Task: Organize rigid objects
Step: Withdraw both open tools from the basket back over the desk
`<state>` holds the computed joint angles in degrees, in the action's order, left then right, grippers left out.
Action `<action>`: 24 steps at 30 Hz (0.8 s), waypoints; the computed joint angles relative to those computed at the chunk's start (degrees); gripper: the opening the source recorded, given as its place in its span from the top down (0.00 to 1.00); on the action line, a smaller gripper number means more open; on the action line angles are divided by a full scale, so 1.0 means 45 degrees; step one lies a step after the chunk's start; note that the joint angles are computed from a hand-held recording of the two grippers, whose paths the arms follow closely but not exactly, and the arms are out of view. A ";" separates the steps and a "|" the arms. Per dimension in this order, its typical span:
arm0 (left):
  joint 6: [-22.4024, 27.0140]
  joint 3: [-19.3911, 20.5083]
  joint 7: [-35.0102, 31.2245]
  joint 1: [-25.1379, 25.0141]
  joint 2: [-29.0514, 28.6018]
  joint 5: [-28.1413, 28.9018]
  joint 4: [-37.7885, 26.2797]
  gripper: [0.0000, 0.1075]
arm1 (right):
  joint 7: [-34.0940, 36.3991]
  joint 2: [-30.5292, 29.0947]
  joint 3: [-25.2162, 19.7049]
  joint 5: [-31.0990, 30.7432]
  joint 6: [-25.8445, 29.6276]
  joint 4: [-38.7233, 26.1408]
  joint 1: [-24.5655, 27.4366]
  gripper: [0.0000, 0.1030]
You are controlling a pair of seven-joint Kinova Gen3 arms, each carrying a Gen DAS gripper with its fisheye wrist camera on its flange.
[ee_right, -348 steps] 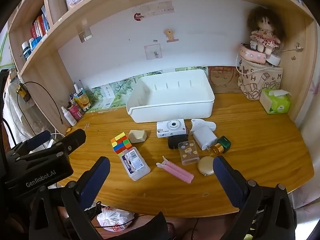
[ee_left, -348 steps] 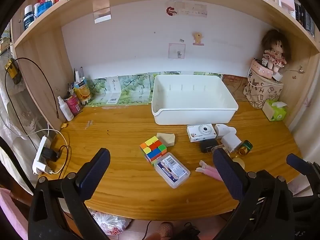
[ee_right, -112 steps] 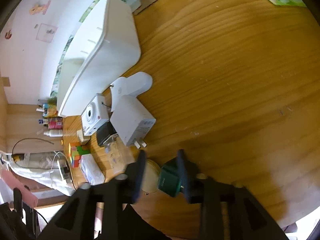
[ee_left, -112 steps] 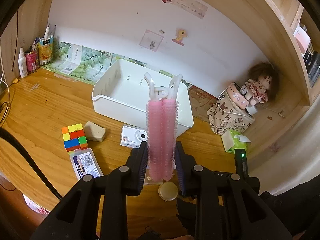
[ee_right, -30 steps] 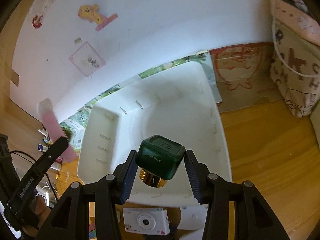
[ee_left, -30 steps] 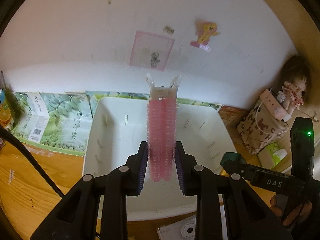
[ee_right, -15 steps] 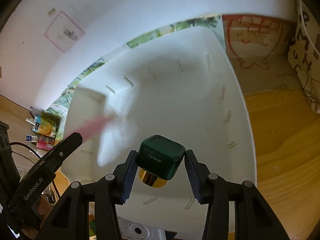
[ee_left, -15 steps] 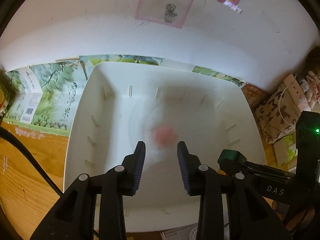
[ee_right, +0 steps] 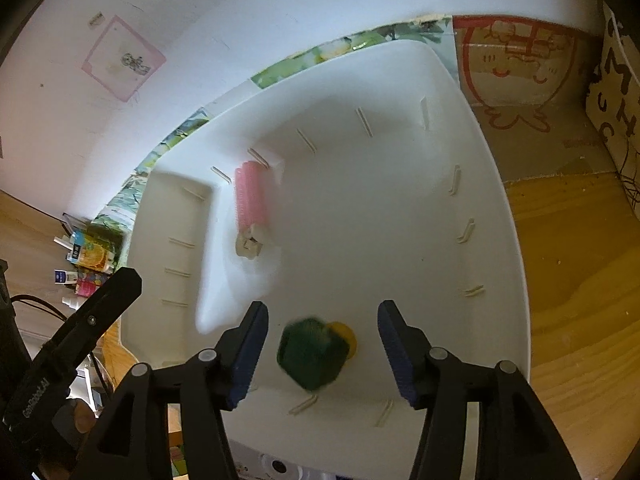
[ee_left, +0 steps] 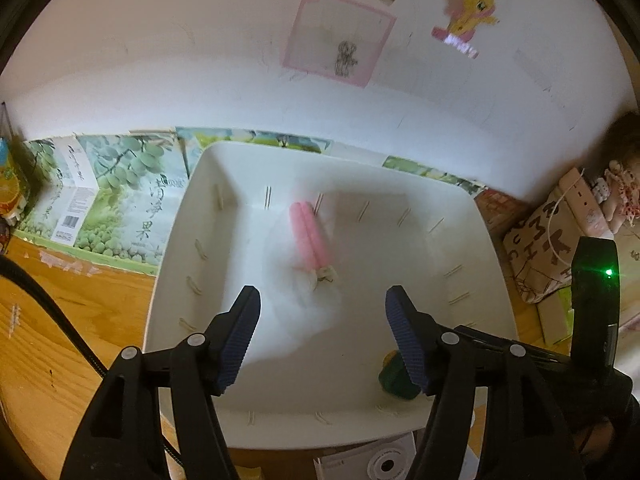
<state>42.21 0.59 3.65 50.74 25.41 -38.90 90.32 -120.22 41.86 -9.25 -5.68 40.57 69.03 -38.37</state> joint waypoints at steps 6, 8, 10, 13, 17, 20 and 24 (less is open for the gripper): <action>0.0634 -0.0104 0.1127 0.0752 -0.0396 -0.1021 0.0059 0.36 | -0.0171 -0.0735 0.0034 0.0069 -0.0913 0.0874 -0.0097 0.31; 0.1177 0.0005 0.1467 0.0997 -0.0465 -0.1410 -0.0064 0.36 | -0.0149 -0.1050 -0.0016 0.0096 -0.1308 0.1278 -0.0071 0.30; 0.1792 0.0111 0.2009 0.1290 -0.0544 -0.1849 -0.0166 0.35 | -0.0145 -0.1442 -0.0055 0.0126 -0.1806 0.1781 -0.0060 0.26; 0.2716 0.0322 0.3051 0.1734 -0.0640 -0.2539 -0.0276 0.32 | -0.0068 -0.1995 -0.0199 0.0089 -0.2518 0.2538 0.0052 0.24; 0.4007 0.0773 0.4267 0.2266 -0.0747 -0.3338 -0.0429 0.31 | 0.0250 -0.2674 -0.0536 -0.0090 -0.3520 0.3502 0.0325 0.23; 0.5187 0.1117 0.4952 0.2730 -0.0658 -0.3757 -0.0760 0.30 | 0.0595 -0.3213 -0.0838 -0.0265 -0.4275 0.4284 0.0569 0.21; 0.6713 0.1483 0.6011 0.3541 -0.0450 -0.4266 -0.1154 0.30 | 0.1409 -0.4069 -0.1583 -0.0728 -0.5233 0.5539 0.1227 0.21</action>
